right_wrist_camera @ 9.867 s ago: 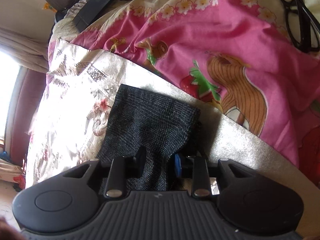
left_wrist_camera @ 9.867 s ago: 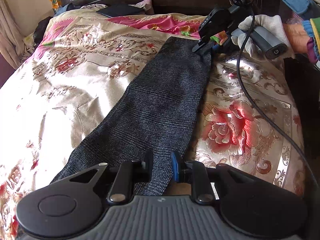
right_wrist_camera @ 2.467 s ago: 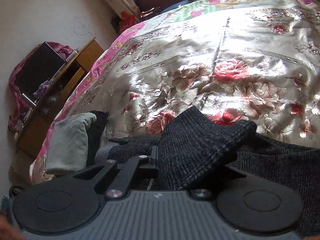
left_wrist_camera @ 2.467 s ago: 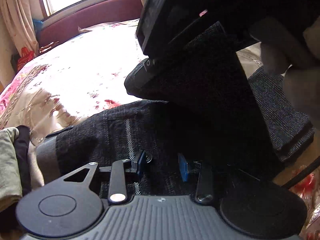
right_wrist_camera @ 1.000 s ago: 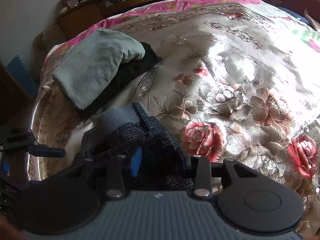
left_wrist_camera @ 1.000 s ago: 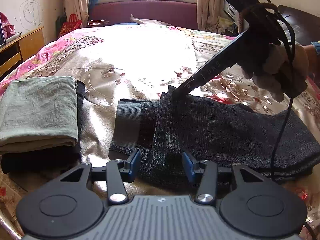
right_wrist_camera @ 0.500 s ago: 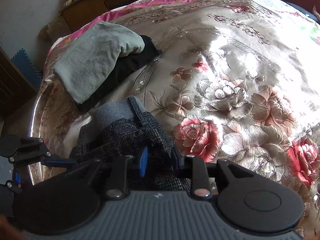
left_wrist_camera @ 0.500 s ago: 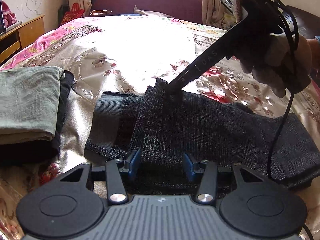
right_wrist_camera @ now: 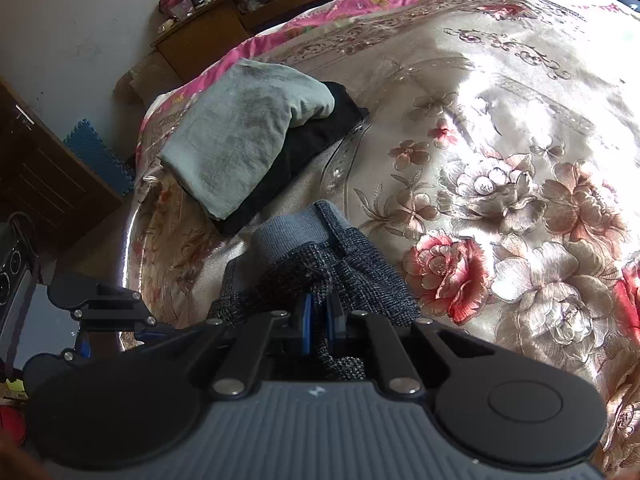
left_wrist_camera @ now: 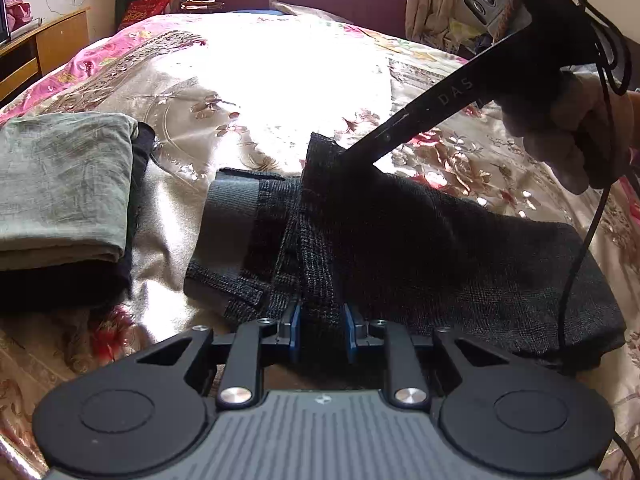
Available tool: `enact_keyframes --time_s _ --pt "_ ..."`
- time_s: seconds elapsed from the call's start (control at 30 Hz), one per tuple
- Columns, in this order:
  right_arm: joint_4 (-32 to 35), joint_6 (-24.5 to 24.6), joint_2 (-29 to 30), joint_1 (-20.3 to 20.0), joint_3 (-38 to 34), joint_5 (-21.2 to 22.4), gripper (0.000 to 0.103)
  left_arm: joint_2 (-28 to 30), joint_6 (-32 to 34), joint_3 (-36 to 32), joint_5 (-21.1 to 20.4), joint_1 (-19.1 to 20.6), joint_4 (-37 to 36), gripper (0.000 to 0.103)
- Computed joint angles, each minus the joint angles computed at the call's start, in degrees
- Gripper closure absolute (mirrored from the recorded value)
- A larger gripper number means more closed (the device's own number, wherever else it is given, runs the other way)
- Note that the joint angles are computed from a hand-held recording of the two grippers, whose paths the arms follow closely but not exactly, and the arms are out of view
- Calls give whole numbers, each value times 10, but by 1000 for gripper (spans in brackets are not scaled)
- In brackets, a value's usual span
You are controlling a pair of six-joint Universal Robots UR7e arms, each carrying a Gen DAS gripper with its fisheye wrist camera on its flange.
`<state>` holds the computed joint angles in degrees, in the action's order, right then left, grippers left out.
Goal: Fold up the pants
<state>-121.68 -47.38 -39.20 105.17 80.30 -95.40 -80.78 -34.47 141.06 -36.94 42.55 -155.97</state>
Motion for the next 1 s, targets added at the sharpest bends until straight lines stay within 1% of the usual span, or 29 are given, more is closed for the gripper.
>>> enact_keyframes --time_s 0.07,0.1,0.17,0.23,0.3,0.37,0.43,0.47,0.57,0.6,0.63,0.67,0.7,0.73,0.8,0.87,0.97,1.0 --pt "-43 -8 13 6 11 -38 89 19 1 -5 8 10 -9 65" --pt "-74 -16 16 7 21 -54 89 27 7 -9 16 13 -13 62" --pt "-83 -30 16 3 24 -45 89 35 17 -8 44 8 -24 61" --pt "-45 -15 20 0 6 -35 85 27 25 -6 41 11 -22 57" --pt "-10 -12 28 -2 -12 -27 69 15 34 -3 18 19 -31 52" --pt "7 -12 37 -2 -27 -26 66 9 53 0 3 25 -51 51" --pt "25 -14 50 -2 -46 -27 63 15 83 2 -5 33 -91 43" --pt "34 -10 58 -2 -55 -31 62 24 97 -2 -11 41 -107 35" --pt "60 -4 71 -3 -72 -40 62 49 138 -17 -19 58 -117 35" --pt "55 -3 68 -2 -68 -40 62 54 149 -19 -12 54 -114 36" --pt "51 -6 63 0 -61 -39 64 59 159 -18 6 44 -116 38" --pt "46 -18 54 2 -52 -37 68 61 160 -15 22 34 -116 40" --pt "43 -29 47 4 -45 -39 74 59 158 -12 27 29 -121 40" --pt "45 -36 40 7 -39 -40 78 54 155 -11 21 29 -125 40" --pt "67 -35 32 7 -41 -31 89 51 143 -16 4 39 -111 40" --pt "86 -32 25 7 -46 -21 91 57 151 -21 0 49 -102 40" --pt "102 -37 16 8 -46 -11 92 72 193 -25 -9 58 -137 33" --pt "106 -41 15 9 -46 -9 92 76 206 -27 -15 62 -147 33"
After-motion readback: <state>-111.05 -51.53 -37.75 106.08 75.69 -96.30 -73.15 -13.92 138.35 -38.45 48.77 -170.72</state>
